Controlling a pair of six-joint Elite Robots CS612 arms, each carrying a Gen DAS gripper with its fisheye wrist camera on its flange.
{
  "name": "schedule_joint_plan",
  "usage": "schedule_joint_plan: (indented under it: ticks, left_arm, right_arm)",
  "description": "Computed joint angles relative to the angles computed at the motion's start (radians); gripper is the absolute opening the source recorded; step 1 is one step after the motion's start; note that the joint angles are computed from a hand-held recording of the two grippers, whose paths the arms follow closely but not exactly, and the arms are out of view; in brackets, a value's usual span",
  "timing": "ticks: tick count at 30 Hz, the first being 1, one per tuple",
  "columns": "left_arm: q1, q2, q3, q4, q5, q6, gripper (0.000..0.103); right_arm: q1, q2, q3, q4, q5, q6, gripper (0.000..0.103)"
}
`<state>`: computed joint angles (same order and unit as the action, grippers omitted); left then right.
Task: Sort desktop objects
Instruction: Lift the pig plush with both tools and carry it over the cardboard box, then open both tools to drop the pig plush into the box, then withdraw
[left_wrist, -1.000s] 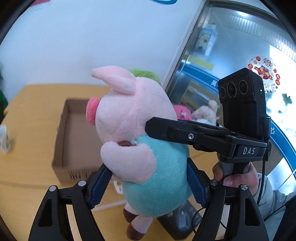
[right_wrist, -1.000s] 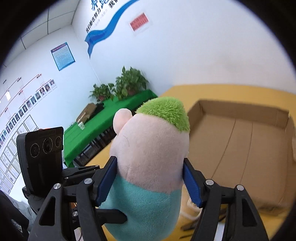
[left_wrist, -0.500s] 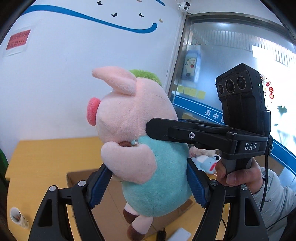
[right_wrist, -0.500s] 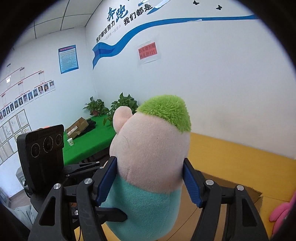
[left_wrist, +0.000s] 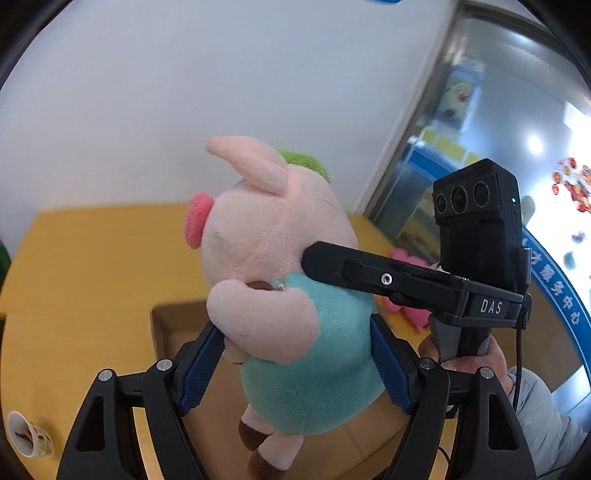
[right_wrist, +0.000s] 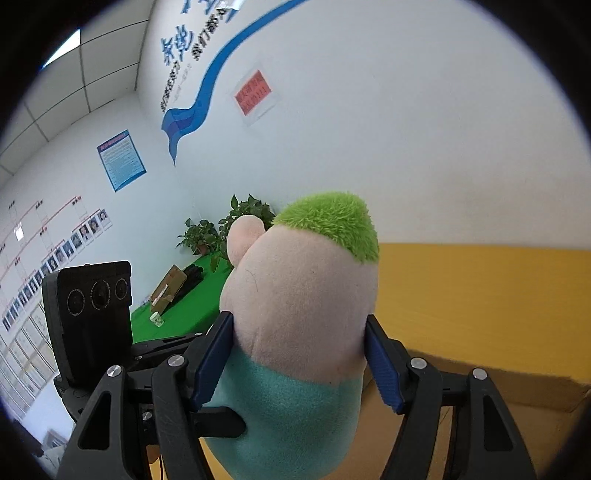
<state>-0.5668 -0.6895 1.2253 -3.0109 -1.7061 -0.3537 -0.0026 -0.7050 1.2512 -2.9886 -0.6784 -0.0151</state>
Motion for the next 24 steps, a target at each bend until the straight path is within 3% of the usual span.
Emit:
schedule_joint_plan:
  ticks: [3,8,11,15,17,19,24]
  left_arm:
    - [0.023,0.069,-0.076,0.107,-0.052,-0.022,0.074]
    - [0.039,0.137,-0.149,0.222,-0.087,-0.054,0.074]
    - [0.044,0.166,-0.183,0.282,-0.087,-0.065,0.074]
    - [0.040,0.184,-0.235,0.406,-0.059,-0.083,0.074]
    - [0.041,0.179,-0.222,0.388,-0.050,-0.095,0.074]
    - [0.049,0.166,-0.188,0.320,-0.076,-0.151,0.071]
    - [0.035,0.087,-0.081,0.218,0.040,-0.156,0.073]
  right_arm:
    - [0.006,0.076,-0.070,0.097,-0.010,0.016,0.068]
    - [0.003,0.177,-0.150,0.201,0.003,0.059,0.068]
    - [0.000,0.215,-0.177,0.234,0.004,0.092,0.068]
    - [0.006,0.230,-0.187,0.320,-0.026,0.070,0.066]
    - [0.013,0.230,-0.184,0.358,-0.060,0.041,0.062]
    - [0.012,0.236,-0.186,0.344,-0.063,0.086,0.062]
    - [0.010,0.229,-0.183,0.358,-0.087,0.101,0.062]
